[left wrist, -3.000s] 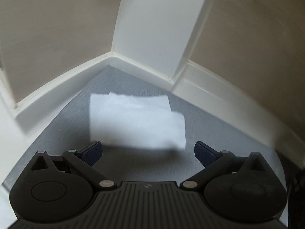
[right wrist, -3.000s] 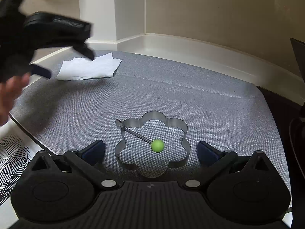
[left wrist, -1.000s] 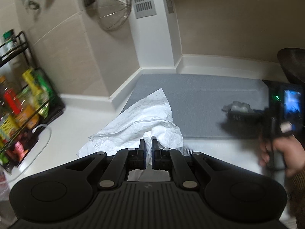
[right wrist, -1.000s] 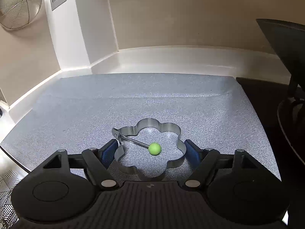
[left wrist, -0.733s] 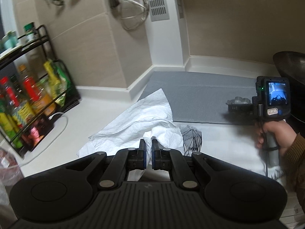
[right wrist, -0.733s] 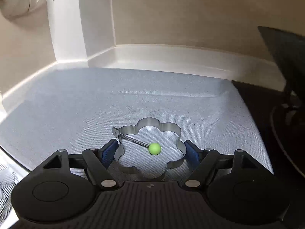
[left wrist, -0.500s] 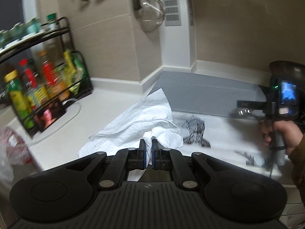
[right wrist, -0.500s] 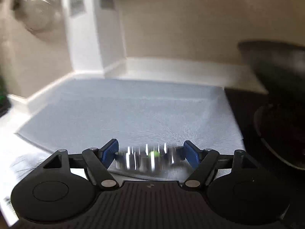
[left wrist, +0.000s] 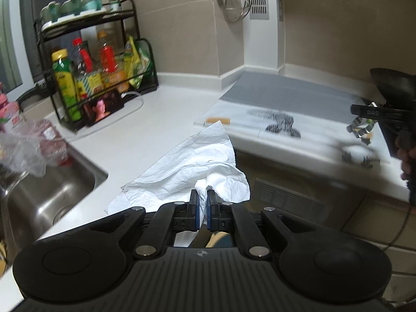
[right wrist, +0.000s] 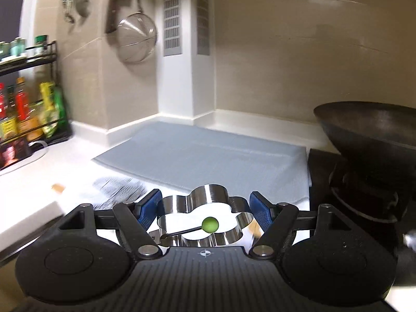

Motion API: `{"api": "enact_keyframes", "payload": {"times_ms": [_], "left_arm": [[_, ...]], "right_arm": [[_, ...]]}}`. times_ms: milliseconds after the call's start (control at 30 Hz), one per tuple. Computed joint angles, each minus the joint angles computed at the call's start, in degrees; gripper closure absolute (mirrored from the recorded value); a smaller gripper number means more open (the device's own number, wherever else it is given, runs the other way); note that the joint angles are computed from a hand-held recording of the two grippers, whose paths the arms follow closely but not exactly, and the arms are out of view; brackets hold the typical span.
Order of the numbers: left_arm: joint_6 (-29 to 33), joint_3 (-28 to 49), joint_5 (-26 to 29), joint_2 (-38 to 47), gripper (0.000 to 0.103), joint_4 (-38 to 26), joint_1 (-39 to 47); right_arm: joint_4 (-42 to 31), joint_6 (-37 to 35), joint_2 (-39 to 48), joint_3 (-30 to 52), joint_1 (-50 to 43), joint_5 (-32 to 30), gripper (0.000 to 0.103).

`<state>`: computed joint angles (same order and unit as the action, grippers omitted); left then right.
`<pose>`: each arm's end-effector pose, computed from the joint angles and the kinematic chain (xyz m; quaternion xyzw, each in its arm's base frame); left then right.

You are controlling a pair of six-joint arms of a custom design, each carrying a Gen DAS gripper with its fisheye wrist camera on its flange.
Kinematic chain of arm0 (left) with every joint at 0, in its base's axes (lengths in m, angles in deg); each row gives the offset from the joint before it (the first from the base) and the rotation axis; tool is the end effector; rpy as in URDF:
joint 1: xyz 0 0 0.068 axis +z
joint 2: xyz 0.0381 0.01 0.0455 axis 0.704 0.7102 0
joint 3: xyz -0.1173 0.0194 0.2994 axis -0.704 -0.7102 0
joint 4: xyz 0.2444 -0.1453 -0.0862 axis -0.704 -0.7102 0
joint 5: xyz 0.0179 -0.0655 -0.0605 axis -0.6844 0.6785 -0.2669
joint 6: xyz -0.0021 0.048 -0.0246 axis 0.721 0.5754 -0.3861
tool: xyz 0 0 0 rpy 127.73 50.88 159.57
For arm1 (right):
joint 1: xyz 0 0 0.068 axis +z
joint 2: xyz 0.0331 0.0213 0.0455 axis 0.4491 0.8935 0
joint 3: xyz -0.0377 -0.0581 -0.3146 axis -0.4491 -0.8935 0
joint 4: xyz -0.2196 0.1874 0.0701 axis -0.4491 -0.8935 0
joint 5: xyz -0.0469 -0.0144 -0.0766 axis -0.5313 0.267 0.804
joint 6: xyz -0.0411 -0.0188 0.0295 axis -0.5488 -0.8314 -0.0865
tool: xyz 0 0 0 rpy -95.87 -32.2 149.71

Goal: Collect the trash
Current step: 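Carry the paper towel and egg ring down over the trash bin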

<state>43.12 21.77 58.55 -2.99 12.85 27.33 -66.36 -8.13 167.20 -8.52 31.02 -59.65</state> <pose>0.2701 -0.0796 0.3790 0.1258 0.8841 0.0035 0.4500 0.3391 0.0123 0.3267 0.1665 0.8201 -0.0791 0.5417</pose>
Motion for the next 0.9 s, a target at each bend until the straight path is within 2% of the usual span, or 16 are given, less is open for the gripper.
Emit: {"api": "enact_keyframes", "payload": {"times_ms": [167, 267, 400, 733, 900], "left_arm": [[-1.16, -4.46, -0.95, -1.87, 0.098, 0.51, -0.31], [-1.74, -6.19, -2.25, -1.33, 0.098, 1.09, -0.75], [-2.99, -7.16, -1.37, 0.35, 0.098, 0.83, -1.17], [-5.15, -10.61, -1.47, 1.49, 0.098, 2.08, -4.19], [-5.39, -12.14, -1.79, 2.31, 0.098, 2.2, -5.46]], "right_arm": [[-2.16, -0.54, -9.49, -7.17, 4.75, 1.01, 0.027], [-5.46, -0.11, -14.39, -9.67, 8.12, 1.82, 0.027], [-10.02, 1.51, -18.76, -11.73, 13.55, 3.4, 0.027], [-15.66, 8.3, -15.87, -12.27, 21.3, -1.09, 0.027], [-16.62, 8.47, -13.92, -11.96, 23.31, -1.65, 0.027]]}}
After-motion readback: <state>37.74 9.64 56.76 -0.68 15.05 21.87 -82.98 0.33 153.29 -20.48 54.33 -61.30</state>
